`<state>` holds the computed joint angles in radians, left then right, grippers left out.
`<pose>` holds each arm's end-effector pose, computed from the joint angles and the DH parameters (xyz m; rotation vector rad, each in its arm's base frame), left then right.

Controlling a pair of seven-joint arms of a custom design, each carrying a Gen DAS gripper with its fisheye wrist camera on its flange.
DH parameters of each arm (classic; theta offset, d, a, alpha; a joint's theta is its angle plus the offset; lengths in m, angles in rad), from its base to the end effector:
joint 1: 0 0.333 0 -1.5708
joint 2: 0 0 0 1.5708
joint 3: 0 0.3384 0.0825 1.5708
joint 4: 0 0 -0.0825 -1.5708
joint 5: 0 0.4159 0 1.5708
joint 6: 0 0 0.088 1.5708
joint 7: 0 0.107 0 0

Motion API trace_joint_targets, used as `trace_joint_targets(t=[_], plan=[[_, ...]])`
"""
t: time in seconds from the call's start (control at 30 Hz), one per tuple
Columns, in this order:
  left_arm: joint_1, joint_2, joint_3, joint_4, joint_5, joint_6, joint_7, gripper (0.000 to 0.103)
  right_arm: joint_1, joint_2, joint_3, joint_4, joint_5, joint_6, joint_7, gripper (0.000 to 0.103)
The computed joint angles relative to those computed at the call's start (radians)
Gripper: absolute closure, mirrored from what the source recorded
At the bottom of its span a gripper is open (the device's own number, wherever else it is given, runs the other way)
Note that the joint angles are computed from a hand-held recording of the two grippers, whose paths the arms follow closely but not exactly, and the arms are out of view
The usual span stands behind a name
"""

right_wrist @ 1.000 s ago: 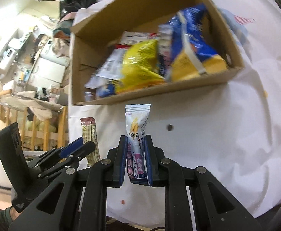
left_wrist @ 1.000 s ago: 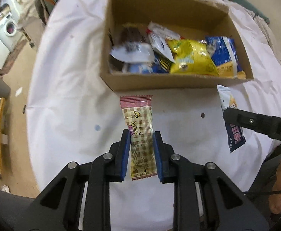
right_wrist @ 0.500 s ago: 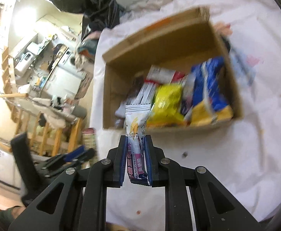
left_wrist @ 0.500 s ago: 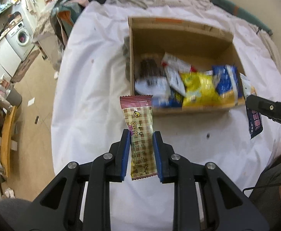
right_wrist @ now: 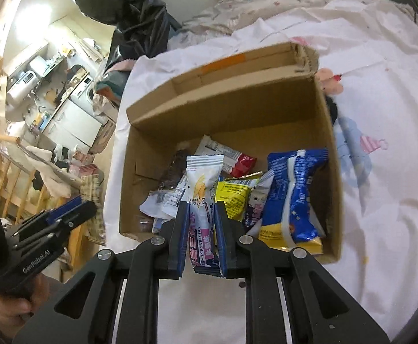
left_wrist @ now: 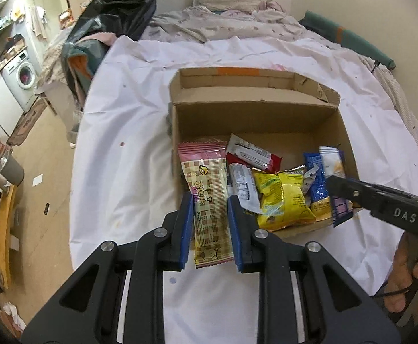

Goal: Organize snacks

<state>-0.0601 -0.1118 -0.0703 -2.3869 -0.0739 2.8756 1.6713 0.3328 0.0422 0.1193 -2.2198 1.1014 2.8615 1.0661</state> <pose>0.5434 -0.0676 0.4333 -1.7286 2.0457 -0.6259 0.5465 0.2104 0.4041 -1.6400 1.6931 0.0432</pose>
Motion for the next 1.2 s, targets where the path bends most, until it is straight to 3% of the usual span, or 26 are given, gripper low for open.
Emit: trace_joint_targets(t=[0.2, 0.33, 0.43, 0.5, 0.77, 0.93, 1.0, 1.07, 1.13, 1.2], plan=[[0.002, 0.086, -0.017, 0.056, -0.016, 0.025, 0.047, 0.083, -0.008, 0.045, 0.007, 0.054, 0.048, 0.001, -0.046, 0.084], [0.024, 0.137, -0.035, 0.073, 0.056, 0.080, -0.005, 0.083, -0.020, 0.088, 0.016, 0.096, 0.039, -0.009, -0.033, 0.084], [0.044, 0.170, -0.052, 0.085, 0.035, 0.110, 0.006, 0.082, -0.031, 0.110, 0.023, 0.118, 0.044, -0.019, -0.035, 0.084], [0.049, 0.193, -0.048, 0.102, 0.083, 0.114, -0.058, 0.082, -0.036, 0.127, 0.024, 0.132, 0.025, -0.034, -0.010, 0.084], [0.093, 0.208, -0.093, 0.113, 0.023, 0.119, -0.027, 0.081, -0.055, 0.151, 0.045, 0.159, 0.070, -0.055, -0.030, 0.081], [0.082, 0.210, -0.078, 0.116, 0.091, 0.111, -0.079, 0.080, -0.059, 0.150, 0.042, 0.153, 0.087, -0.053, -0.022, 0.080], [0.087, 0.207, -0.084, 0.113, 0.081, 0.114, -0.071, 0.079, -0.057, 0.144, 0.041, 0.147, 0.087, -0.039, -0.021, 0.074], [0.082, 0.199, -0.077, 0.104, 0.105, 0.132, -0.090, 0.069, -0.061, 0.133, 0.047, 0.139, 0.134, -0.019, -0.052, 0.043], [0.082, 0.187, -0.076, 0.087, 0.112, 0.165, -0.094, 0.046, -0.058, 0.120, 0.053, 0.132, 0.193, 0.017, -0.103, 0.029], [0.063, 0.173, -0.045, 0.068, 0.210, 0.209, -0.179, 0.028, -0.048, 0.109, 0.047, 0.125, 0.196, 0.046, -0.115, 0.025]])
